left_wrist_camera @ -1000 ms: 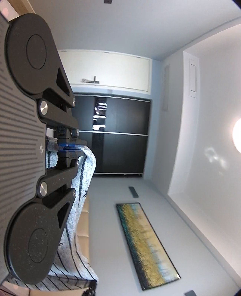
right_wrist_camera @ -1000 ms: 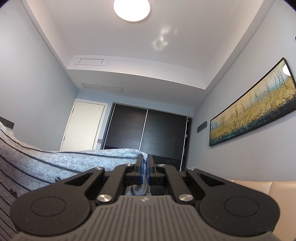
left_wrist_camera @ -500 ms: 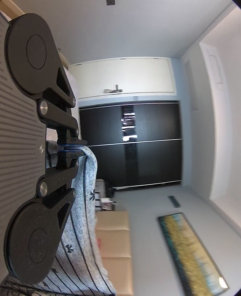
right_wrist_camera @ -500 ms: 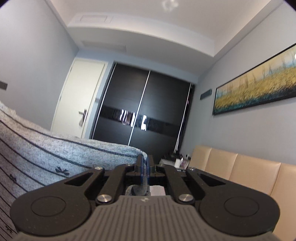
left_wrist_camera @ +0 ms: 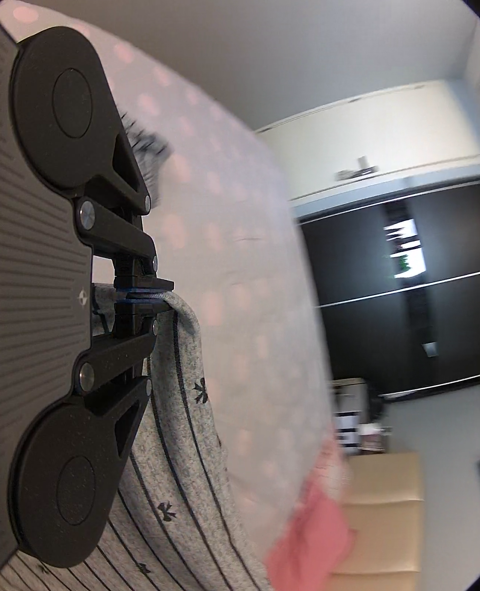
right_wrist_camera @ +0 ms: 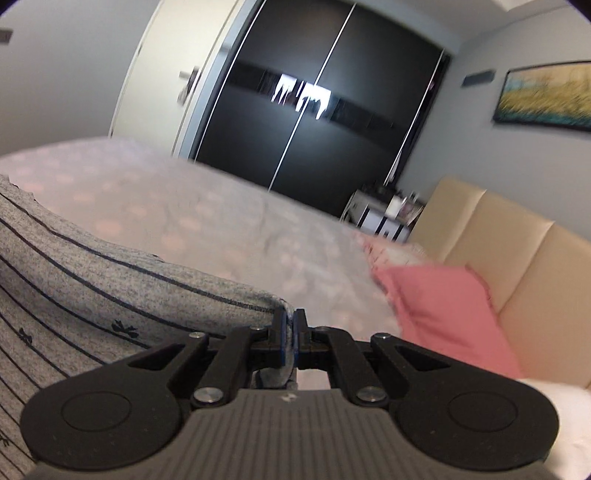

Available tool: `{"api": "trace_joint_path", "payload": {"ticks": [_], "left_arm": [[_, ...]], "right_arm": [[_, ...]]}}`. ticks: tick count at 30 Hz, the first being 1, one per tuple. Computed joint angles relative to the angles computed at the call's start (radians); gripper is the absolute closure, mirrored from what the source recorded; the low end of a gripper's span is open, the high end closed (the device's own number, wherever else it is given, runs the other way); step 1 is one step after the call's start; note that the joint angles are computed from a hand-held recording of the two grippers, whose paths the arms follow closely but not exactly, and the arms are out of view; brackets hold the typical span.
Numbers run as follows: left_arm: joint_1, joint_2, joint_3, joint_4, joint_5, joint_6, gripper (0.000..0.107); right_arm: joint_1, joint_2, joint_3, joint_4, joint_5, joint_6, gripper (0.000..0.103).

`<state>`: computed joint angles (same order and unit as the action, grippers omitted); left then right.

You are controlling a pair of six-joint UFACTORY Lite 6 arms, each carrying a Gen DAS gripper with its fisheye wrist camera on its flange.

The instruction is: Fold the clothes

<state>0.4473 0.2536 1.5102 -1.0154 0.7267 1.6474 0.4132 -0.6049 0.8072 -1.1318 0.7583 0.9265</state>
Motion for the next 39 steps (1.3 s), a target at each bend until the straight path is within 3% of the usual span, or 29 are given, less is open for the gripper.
{"api": "trace_joint_path", "payload": {"ticks": [4, 8, 11, 16, 18, 20, 21, 22, 23, 24, 26, 33, 36, 39], "left_arm": [[-0.114, 0.178, 0.020, 0.040, -0.177, -0.009, 0.106], [-0.157, 0.352, 0.048, 0.048, -0.277, 0.012, 0.106], [-0.164, 0.465, 0.112, 0.086, -0.289, -0.021, 0.105], [-0.123, 0.479, 0.090, -0.081, -0.253, 0.156, 0.104], [-0.115, 0.486, 0.102, -0.086, -0.244, 0.147, 0.100], [-0.111, 0.470, 0.097, -0.065, -0.250, 0.125, 0.088], [-0.109, 0.459, 0.093, -0.052, -0.253, 0.112, 0.083], [-0.108, 0.454, 0.100, -0.022, -0.258, 0.082, 0.069], [-0.107, 0.462, 0.129, 0.027, -0.256, 0.029, 0.053], [-0.098, 0.468, 0.160, 0.066, -0.238, -0.014, 0.049], [-0.073, 0.475, 0.215, 0.119, -0.188, -0.079, 0.049], [0.029, 0.384, 0.293, 0.288, -0.016, -0.275, 0.047], [0.103, 0.365, 0.352, 0.313, 0.122, -0.342, 0.047], [0.187, 0.320, 0.360, 0.325, 0.238, -0.358, 0.047]], "right_arm": [[-0.150, 0.314, -0.002, -0.178, -0.188, 0.224, 0.099], [-0.236, 0.601, 0.039, -0.425, -0.280, 0.484, 0.099], [-0.282, 0.759, 0.077, -0.547, -0.325, 0.620, 0.099], [-0.290, 0.871, 0.062, -0.735, -0.327, 0.810, 0.096], [-0.285, 0.878, 0.047, -0.796, -0.306, 0.866, 0.095], [-0.282, 0.874, 0.048, -0.784, -0.305, 0.866, 0.094], [-0.285, 0.865, 0.053, -0.755, -0.316, 0.842, 0.094], [-0.289, 0.857, 0.060, -0.711, -0.332, 0.801, 0.094], [-0.294, 0.844, 0.061, -0.689, -0.343, 0.782, 0.084], [-0.298, 0.828, 0.058, -0.668, -0.345, 0.767, 0.055], [-0.296, 0.772, 0.034, -0.632, -0.328, 0.746, 0.027], [-0.380, 0.465, -0.032, 0.060, -0.418, 0.083, 0.027], [-0.393, 0.341, -0.063, 0.374, -0.378, -0.229, 0.027], [-0.403, 0.195, -0.068, 0.688, -0.239, -0.543, 0.028]]}}
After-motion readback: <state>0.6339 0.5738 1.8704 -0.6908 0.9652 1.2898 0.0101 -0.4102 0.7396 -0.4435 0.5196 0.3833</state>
